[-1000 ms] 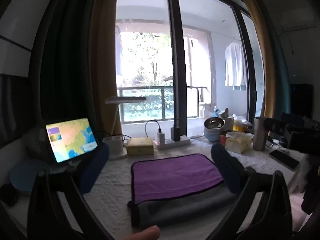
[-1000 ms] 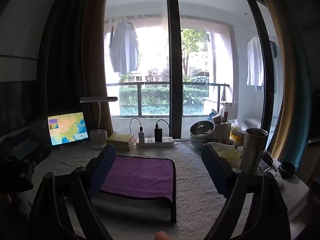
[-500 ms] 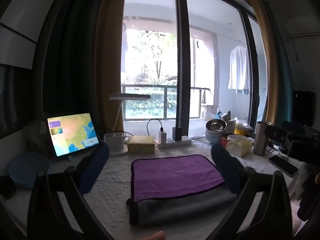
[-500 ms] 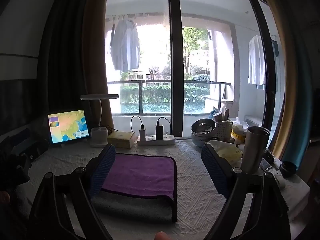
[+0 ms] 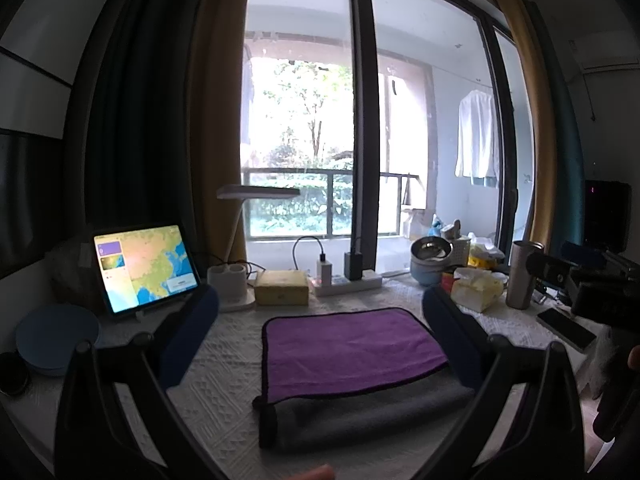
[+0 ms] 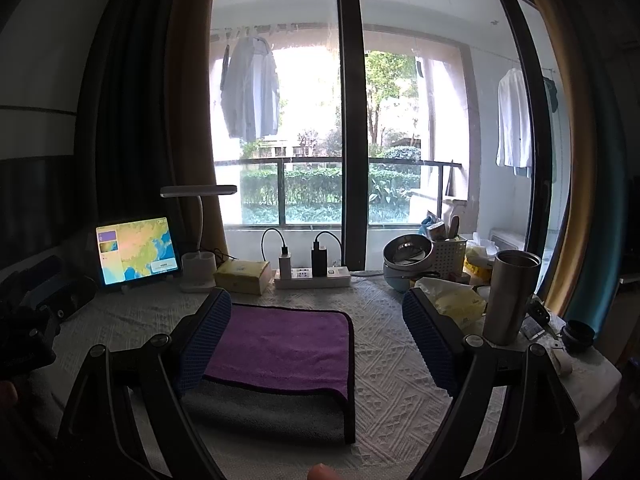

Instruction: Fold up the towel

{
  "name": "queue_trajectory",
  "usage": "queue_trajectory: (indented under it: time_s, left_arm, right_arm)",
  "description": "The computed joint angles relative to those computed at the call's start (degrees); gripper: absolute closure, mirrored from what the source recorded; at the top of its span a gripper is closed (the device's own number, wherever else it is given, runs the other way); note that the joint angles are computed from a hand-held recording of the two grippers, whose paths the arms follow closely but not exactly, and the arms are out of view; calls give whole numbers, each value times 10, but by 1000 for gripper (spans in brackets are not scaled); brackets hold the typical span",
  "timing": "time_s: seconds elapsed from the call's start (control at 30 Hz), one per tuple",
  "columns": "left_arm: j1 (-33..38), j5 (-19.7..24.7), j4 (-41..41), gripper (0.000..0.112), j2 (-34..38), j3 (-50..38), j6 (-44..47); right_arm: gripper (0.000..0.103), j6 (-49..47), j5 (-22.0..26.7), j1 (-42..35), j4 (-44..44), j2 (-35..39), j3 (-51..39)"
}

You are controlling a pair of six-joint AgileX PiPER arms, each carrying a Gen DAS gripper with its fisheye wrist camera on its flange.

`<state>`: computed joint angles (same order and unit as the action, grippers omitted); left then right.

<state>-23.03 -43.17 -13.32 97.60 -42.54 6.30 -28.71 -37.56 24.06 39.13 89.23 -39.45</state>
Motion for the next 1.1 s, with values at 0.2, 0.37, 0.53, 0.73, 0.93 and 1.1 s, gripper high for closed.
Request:
queue_trajectory:
  time_s: [0.2,0.37,0.53,0.73,0.93,1.1]
  left_arm:
    - [-1,-1,-2,10,0,0,1]
    - [-1,-2,-2,10,1,1,1]
    - [0,-3,0,10,1,1,0]
    - [1,-2,2,10,1,1,-1]
    - [0,-5,1,10,1,3,-1]
    - [0,-3,1,10,1,2,-1]
  right_arm:
    - [14,-2,-1,2,3,0,0]
    - [14,-2,-1,1,3,1,-1]
    - [14,-2,-3,3,3,2,0]
    - [14,1,-3,4,2,6,-2]
    - [14,0,-3,4,3,7,-3]
    - [14,1,-3,4,3,8,-3]
